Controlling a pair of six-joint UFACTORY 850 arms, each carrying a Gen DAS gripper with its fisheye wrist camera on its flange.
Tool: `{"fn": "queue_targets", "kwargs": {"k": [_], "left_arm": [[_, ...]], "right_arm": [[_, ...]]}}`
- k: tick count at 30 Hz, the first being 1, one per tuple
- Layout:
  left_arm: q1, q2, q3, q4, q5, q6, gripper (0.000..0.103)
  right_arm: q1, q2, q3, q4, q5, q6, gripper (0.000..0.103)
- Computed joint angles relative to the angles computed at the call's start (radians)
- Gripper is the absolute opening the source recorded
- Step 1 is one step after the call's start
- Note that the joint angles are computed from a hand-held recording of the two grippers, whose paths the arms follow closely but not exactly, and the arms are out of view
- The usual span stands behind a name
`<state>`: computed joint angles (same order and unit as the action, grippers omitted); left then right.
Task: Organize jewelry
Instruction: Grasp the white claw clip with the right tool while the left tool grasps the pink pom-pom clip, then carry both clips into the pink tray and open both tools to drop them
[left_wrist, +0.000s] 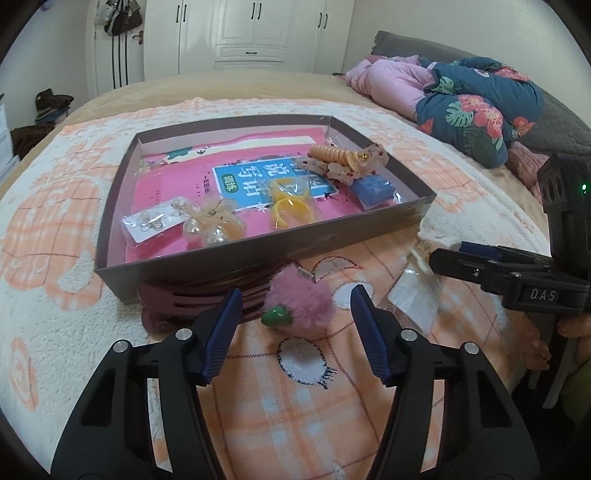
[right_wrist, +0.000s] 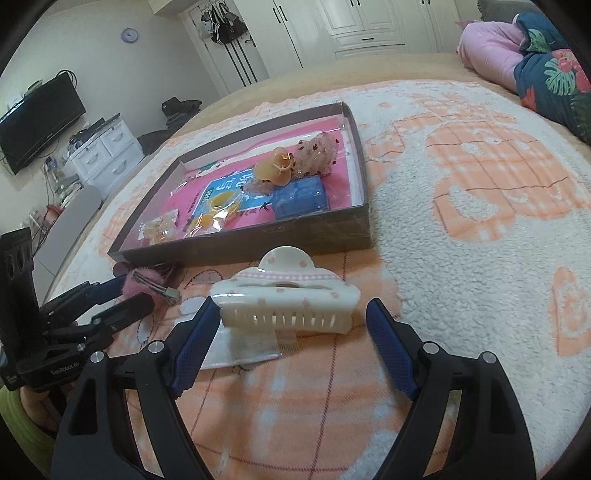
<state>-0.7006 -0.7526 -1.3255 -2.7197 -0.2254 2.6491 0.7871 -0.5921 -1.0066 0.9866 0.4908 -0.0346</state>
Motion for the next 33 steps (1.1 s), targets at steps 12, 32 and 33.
{"fn": "queue_targets", "kwargs": {"k": [12, 32, 33], "left_arm": [[-0.003, -0.014, -0.016, 0.08, 0.009, -0.067, 0.024], [0.004, 0.069, 0.061, -0.028, -0.071, 0.015, 0.023], [0.007, 0.071, 0.063, -0.038, -0.074, 0.021, 0.023]], "right_arm": [[0.007, 0.005, 0.007, 0.005, 0.04, -0.007, 0.064], [0.052, 0.053, 0.048, 0.046, 0.172, -0.065, 0.064], [0.054, 0.053, 0.047, 0.042, 0.176, -0.067, 0.064]]}}
